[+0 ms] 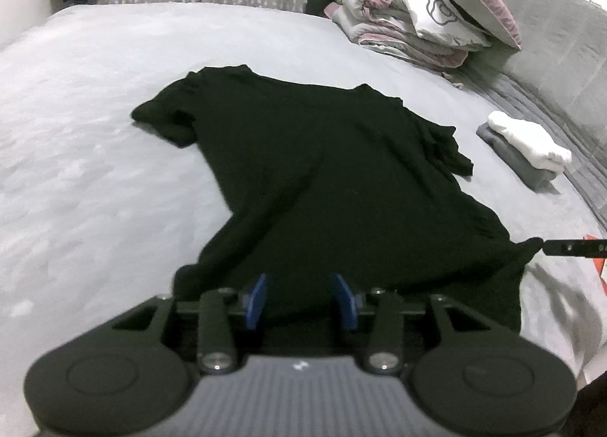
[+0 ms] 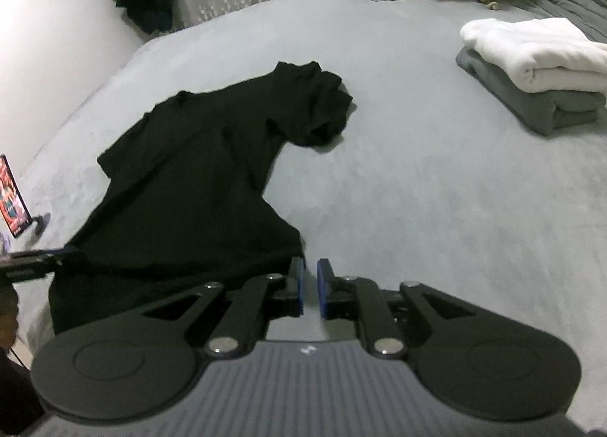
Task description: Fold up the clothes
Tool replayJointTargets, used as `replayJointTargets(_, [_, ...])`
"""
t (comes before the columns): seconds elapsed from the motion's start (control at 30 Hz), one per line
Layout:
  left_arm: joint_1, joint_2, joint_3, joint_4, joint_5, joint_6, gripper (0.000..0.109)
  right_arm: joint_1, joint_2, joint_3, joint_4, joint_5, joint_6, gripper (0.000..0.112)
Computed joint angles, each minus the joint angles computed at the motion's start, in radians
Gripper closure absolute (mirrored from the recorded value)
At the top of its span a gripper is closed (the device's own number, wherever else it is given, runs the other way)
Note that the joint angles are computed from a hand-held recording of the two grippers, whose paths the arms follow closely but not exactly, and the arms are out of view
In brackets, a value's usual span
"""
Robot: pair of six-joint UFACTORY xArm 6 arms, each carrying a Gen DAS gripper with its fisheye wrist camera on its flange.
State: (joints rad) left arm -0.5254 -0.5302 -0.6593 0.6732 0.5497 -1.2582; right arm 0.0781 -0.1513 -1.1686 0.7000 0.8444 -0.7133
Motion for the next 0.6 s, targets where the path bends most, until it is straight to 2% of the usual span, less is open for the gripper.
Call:
replayJointTargets(0.07, [-0.001, -0.038, 0.024, -0.018, 0.006, 0.016, 0.061, -0.006, -0.005, 0.008, 0.004, 0.007, -0.007, 0.097])
replayJointTargets(0.13, [-0.004, -0.074, 0.045, -0.048, 0.018, 0.042, 0.053, -0.011, -0.011, 0.019, 0.004, 0.009, -0.006, 0.089])
replayJointTargets(0.2, [-0.003, -0.097, 0.055, -0.092, 0.030, 0.069, 0.050, -0.016, -0.019, 0.029, 0.007, 0.005, -0.007, 0.066])
replayJointTargets(0.33, [-0.001, -0.118, 0.048, -0.183, 0.062, 0.127, 0.045, -0.023, -0.022, 0.027, 0.013, 0.015, 0.025, 0.064])
replayJointTargets(0.4, [-0.015, -0.126, 0.036, -0.182, 0.098, 0.143, 0.042, -0.025, -0.023, 0.019, 0.016, 0.019, 0.044, 0.064])
replayJointTargets(0.5, [-0.048, -0.165, 0.045, -0.147, 0.142, 0.129, 0.030, -0.031, -0.043, 0.030, 0.029, 0.010, 0.066, 0.064])
replayJointTargets(0.6, [-0.072, -0.228, 0.090, -0.122, 0.150, 0.088, 0.028, -0.052, -0.073, 0.059, 0.059, 0.020, 0.061, 0.064])
